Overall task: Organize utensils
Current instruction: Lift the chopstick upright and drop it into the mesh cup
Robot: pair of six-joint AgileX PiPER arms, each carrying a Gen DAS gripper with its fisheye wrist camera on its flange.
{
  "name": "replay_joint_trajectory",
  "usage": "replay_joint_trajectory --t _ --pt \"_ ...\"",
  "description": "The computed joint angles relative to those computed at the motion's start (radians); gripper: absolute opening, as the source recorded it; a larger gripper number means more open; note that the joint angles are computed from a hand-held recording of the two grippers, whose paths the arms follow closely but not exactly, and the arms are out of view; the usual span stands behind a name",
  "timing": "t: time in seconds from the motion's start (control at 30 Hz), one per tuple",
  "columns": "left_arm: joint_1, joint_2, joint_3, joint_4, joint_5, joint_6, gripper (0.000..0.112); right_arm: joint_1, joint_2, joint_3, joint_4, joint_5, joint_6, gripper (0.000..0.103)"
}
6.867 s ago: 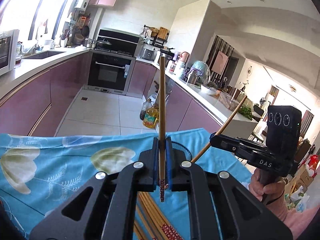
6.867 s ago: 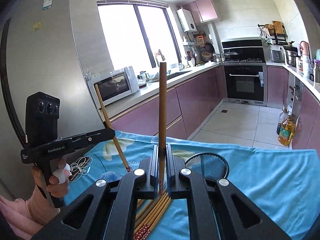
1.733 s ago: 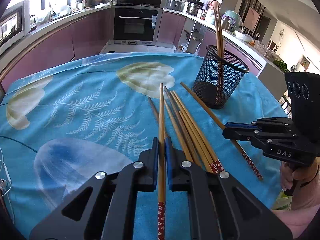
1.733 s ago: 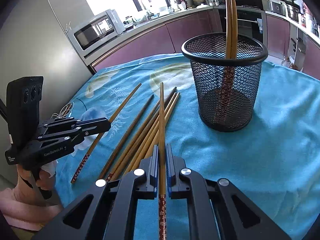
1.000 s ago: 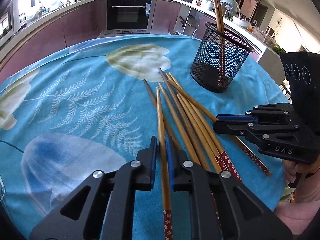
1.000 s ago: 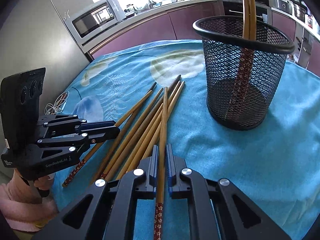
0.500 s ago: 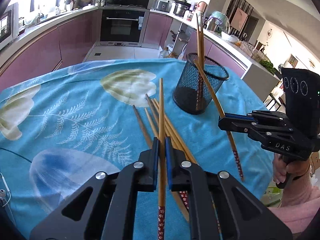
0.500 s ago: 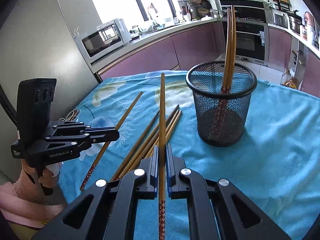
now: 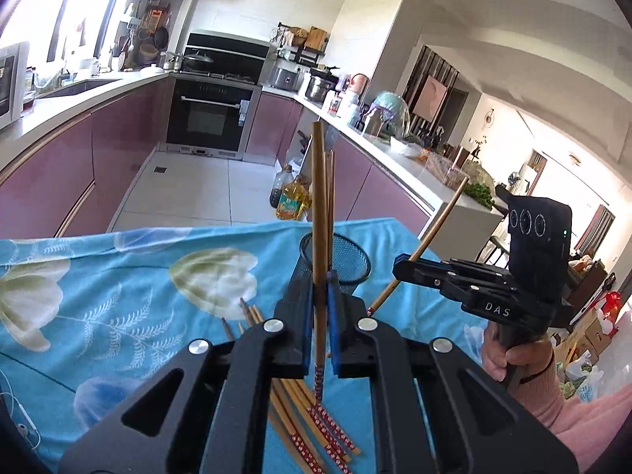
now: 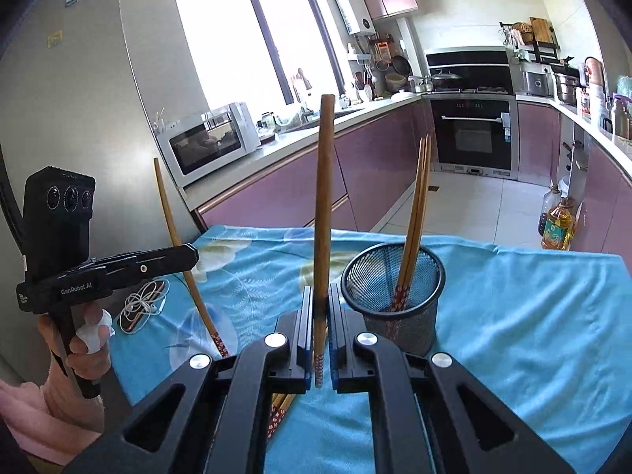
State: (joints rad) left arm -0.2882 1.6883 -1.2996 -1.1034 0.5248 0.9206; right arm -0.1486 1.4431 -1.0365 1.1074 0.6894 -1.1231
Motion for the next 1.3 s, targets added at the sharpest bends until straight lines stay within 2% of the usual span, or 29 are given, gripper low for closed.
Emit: replay_joint_trajectory --t 0.13,0.3,0.53,0.9,1.03,1.3 --pt "-0.014 0.06 -0.132 0.028 0.014 -0.089 0.007 -0.026 0.002 -0.072 -0.01 0.013 0.03 0.006" --pt "-0.05 0.145 -0.31 0.134 0.004 -0.222 0.007 -0.05 0.009 -0.153 -0.013 0.011 0.051 0.006" --pt "-0.081 0.265 -0.523 0.251 0.004 -0.367 0.007 -0.06 0.071 -0.23 -0.047 -0.02 0.089 0.006" --pt "-0.1 0.48 -0.796 0.491 0.129 -0.621 0.007 -0.055 0.147 -0.271 0.015 -0.056 0.067 0.006" --pt "-0.094 0.528 -0.842 0.516 0.167 -0.627 0.007 -0.034 0.185 -0.302 -0.1 -0.043 0.163 0.006" --pt "-0.115 0.644 -1.026 0.624 0.301 -0.694 0.007 0.007 0.328 -0.425 -0.357 0.059 0.407 0.007"
